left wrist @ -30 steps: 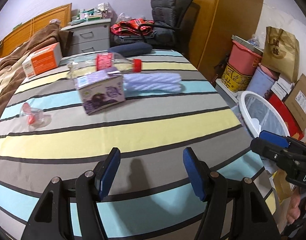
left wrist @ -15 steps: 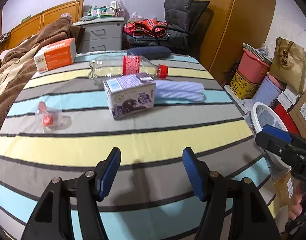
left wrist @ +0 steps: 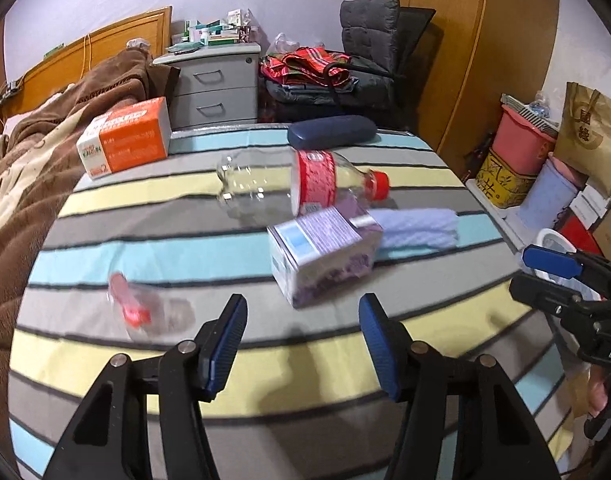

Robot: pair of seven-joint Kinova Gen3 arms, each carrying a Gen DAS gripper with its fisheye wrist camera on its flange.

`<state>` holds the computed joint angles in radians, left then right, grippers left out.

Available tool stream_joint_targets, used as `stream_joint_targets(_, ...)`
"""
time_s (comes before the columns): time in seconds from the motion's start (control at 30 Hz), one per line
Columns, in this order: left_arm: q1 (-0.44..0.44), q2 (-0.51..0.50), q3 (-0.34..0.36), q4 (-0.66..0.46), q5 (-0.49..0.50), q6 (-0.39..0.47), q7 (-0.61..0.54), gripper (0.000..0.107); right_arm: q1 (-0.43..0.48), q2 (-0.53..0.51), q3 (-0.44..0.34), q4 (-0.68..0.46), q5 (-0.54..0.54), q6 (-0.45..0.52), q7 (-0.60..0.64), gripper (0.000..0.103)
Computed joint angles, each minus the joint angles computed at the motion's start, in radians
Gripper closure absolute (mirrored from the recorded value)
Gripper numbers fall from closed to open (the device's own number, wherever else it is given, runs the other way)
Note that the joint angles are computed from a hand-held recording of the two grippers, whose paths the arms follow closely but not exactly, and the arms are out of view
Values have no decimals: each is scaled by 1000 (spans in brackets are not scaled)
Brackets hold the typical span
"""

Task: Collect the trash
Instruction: 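Grasp the purple milk carton with the left tool, then grasp the white foam mesh sleeve with the right tool while the left tool holds the carton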

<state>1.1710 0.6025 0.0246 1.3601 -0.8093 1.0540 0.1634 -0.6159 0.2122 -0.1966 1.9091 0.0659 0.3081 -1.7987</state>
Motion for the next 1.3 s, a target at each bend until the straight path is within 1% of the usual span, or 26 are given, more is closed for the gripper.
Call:
stream_joint_targets(0.1,-25,2,4,-6,-5,-22,-49,45,25,31,-23,-33,-13,15,60,41)
stream_joint_targets(0.2,-48,8,4,-15,-5,-44,-111,41,22,57,-10,-61,-4,36,88,41)
stream_joint_targets(0.3,-64,15,-6,-14,-5,-78,-151,39,44,83,-9,-84,-23,36,116,41)
stream_joint_targets(0.37,-74,9,-15,-2,-4,-113,-160,38,76,93,-26,-91,-52,32,149,41)
stream_joint_targets(0.43,-81,2,-25,14,-9,-148,-164,34,121,104,-55,-100,-96,23,195,41)
stream_joint_targets(0.57,-105,-10,-27,45,-3,-229,-188,33,170,133,-84,-128,-152,26,271,41)
stream_joint_targets(0.63,-119,-15,-22,60,13,-268,-213,33,210,151,-117,-146,-192,35,328,41)
stream_joint_targets(0.77,-119,-6,-25,56,50,-274,-254,33,274,190,-173,-178,-266,64,452,41)
stream_joint_targets(0.87,-105,-9,-37,69,63,-294,-245,34,272,218,-169,-209,-292,116,511,41)
stream_joint_targets(0.9,-96,-10,-44,73,62,-296,-234,37,264,224,-163,-216,-299,135,522,41)
stream_joint_targets(0.93,-87,-10,-50,74,63,-291,-224,44,263,228,-158,-223,-308,151,534,41)
stream_joint_targets(0.97,-81,-9,-52,73,64,-286,-215,48,265,231,-158,-227,-321,162,548,41)
stream_joint_targets(1.03,-72,-8,-55,70,70,-268,-192,61,283,229,-172,-225,-358,173,586,41)
stream_joint_targets(1.07,-68,-7,-57,69,72,-261,-179,61,284,228,-171,-224,-371,177,599,44)
stream_joint_targets(1.1,-63,-7,-60,68,73,-251,-162,63,275,221,-165,-218,-377,177,604,56)
stream_joint_targets(1.13,-58,-6,-63,66,72,-243,-143,63,269,220,-157,-216,-380,177,609,63)
stream_joint_targets(1.23,-44,0,-64,60,66,-216,-92,63,242,199,-135,-188,-385,157,599,72)
stream_joint_targets(1.3,-35,7,-61,46,64,-185,-67,63,228,189,-122,-175,-386,146,583,74)
